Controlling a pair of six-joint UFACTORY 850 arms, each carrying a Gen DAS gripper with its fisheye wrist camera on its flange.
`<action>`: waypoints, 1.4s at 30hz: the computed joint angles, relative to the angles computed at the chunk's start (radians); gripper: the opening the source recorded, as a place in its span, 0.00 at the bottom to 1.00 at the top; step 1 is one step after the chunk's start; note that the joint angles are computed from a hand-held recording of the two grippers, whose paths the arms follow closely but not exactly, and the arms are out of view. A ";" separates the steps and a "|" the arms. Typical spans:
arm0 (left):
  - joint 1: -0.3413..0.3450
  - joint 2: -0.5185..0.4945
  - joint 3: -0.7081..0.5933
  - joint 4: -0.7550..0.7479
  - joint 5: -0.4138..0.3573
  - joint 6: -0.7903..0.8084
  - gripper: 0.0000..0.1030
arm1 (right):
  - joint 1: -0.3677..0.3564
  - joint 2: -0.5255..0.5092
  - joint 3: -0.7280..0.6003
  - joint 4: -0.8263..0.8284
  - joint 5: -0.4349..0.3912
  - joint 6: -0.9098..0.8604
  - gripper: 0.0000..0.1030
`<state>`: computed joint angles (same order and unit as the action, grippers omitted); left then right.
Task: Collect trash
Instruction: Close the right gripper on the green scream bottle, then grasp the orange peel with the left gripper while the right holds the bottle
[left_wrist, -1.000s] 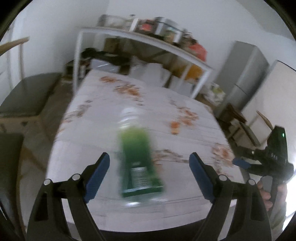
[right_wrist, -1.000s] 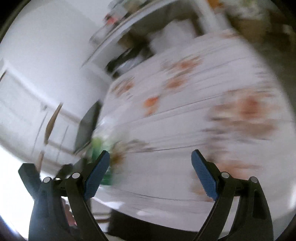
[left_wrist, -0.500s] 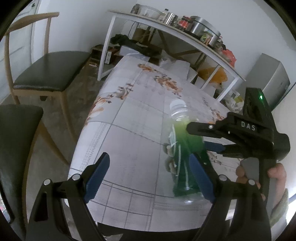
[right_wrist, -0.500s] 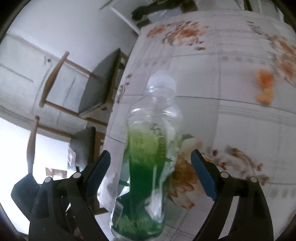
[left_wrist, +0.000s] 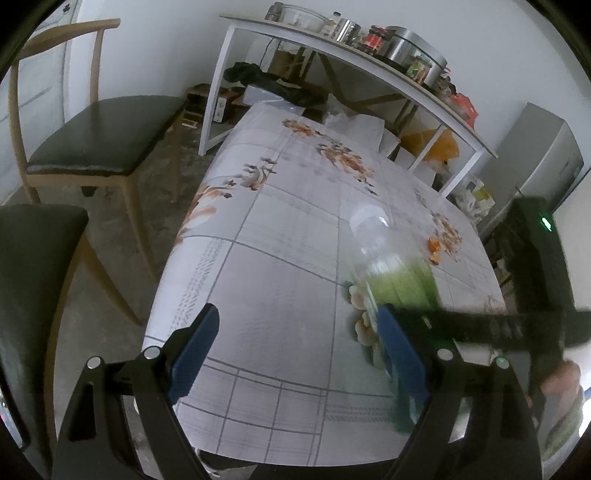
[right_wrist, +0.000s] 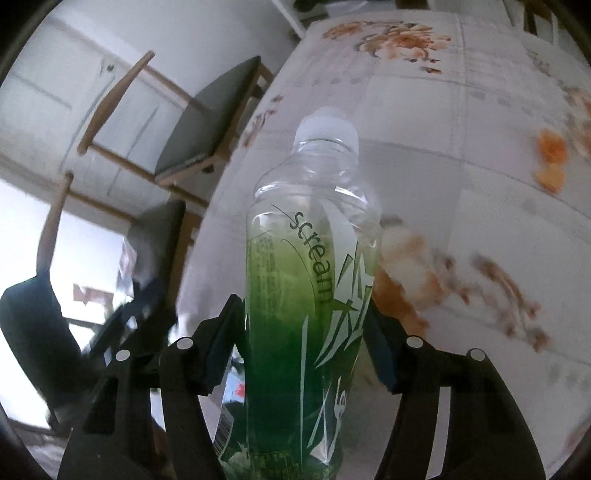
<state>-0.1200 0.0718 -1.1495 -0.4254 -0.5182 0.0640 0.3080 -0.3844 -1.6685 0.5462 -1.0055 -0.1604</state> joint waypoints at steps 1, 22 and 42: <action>-0.005 -0.003 -0.001 0.008 -0.002 -0.004 0.83 | -0.003 0.023 0.027 -0.008 0.001 -0.009 0.58; -0.102 -0.279 -0.275 -0.481 -0.104 0.257 0.65 | -0.297 0.463 0.505 -0.240 0.248 0.413 0.58; -0.291 -0.710 -0.845 0.122 -0.265 -0.061 0.12 | -0.346 0.476 0.543 -0.081 0.293 0.286 0.56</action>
